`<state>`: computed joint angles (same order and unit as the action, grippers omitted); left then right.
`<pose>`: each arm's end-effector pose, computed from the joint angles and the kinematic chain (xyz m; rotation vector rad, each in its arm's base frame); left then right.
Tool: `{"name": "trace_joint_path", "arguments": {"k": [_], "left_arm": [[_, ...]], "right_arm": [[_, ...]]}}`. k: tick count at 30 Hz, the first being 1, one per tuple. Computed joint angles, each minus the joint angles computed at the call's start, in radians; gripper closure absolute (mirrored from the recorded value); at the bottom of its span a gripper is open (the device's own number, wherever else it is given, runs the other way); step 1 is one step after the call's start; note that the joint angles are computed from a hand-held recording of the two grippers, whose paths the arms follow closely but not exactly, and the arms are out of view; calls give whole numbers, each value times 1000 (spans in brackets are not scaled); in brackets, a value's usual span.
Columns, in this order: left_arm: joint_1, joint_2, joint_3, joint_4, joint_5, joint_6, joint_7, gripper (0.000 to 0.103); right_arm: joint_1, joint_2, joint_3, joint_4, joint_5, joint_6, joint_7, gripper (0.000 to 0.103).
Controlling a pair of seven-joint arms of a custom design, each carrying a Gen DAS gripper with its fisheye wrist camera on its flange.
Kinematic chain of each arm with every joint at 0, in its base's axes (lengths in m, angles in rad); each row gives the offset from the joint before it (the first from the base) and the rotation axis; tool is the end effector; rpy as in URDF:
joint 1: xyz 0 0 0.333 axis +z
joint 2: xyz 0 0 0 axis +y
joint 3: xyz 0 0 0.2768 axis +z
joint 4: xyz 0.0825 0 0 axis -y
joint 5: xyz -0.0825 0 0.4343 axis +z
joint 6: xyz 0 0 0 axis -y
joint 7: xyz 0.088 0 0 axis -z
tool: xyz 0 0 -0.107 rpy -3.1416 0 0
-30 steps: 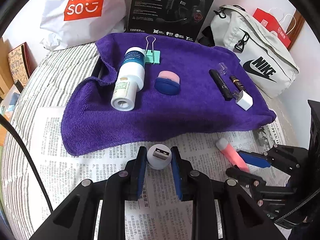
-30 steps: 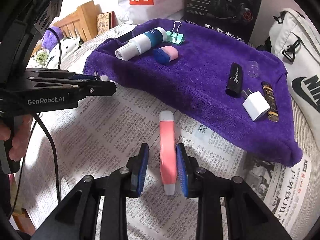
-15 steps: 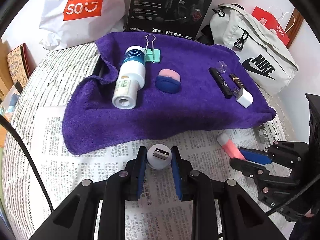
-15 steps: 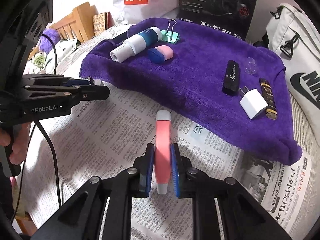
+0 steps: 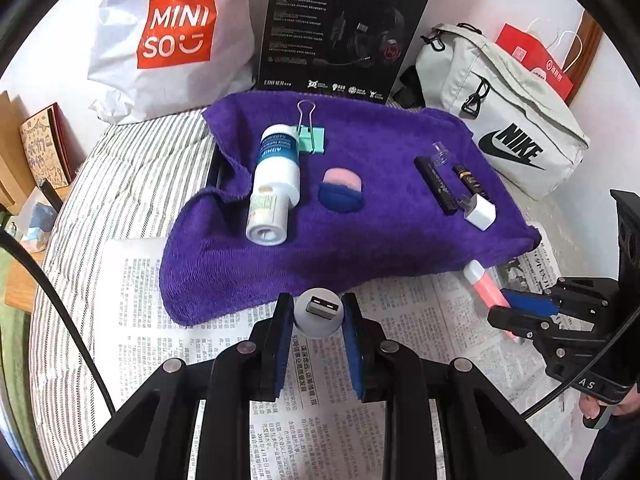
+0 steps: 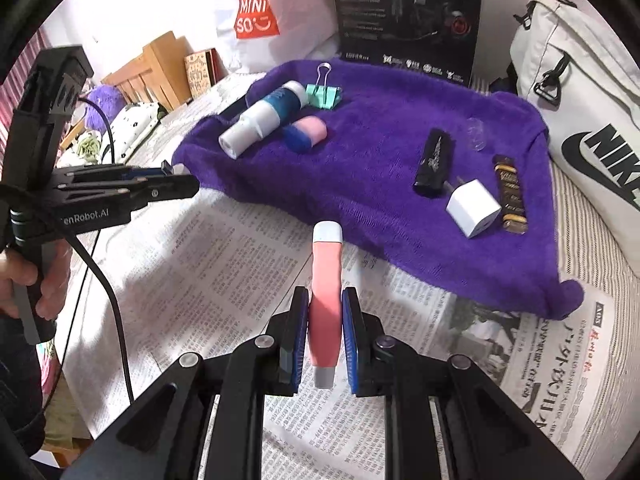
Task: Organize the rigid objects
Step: 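Carry the round charger with the left tool and pink tube with the right onto the towel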
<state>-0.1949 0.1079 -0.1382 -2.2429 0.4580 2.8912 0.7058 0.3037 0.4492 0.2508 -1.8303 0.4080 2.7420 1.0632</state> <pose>0.5632 -0.2223 0.3027 -2.0619 1.8220 -0.6817 0.6112 0.3476 0.2748 -2.3202 1.1200 -0.0854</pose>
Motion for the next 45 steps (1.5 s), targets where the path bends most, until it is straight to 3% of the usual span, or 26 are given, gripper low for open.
{"name": "trace_joint_path", "arguments": {"k": [13,19,32,39,45], "left_arm": [[8,10,-7,58,-53,-26,80,79],[12,19,2,89,-64,-36,107,79],[34,84,9,168,-150,-51,207,79],[35,102,23,182,-161,-54,226,79],[39,123,20,195,-195,-47,258,79]], "right_arm": [[-36,-9,23,38,96,-8,-61,86],[-25,22,0,102,84,-16,-24,86],[19,262,-45,429,-64,-121,133,86],[59,434,-76,667,-148,-234,216,86],[76,488,-87,732,-194,-260,240,86]]}}
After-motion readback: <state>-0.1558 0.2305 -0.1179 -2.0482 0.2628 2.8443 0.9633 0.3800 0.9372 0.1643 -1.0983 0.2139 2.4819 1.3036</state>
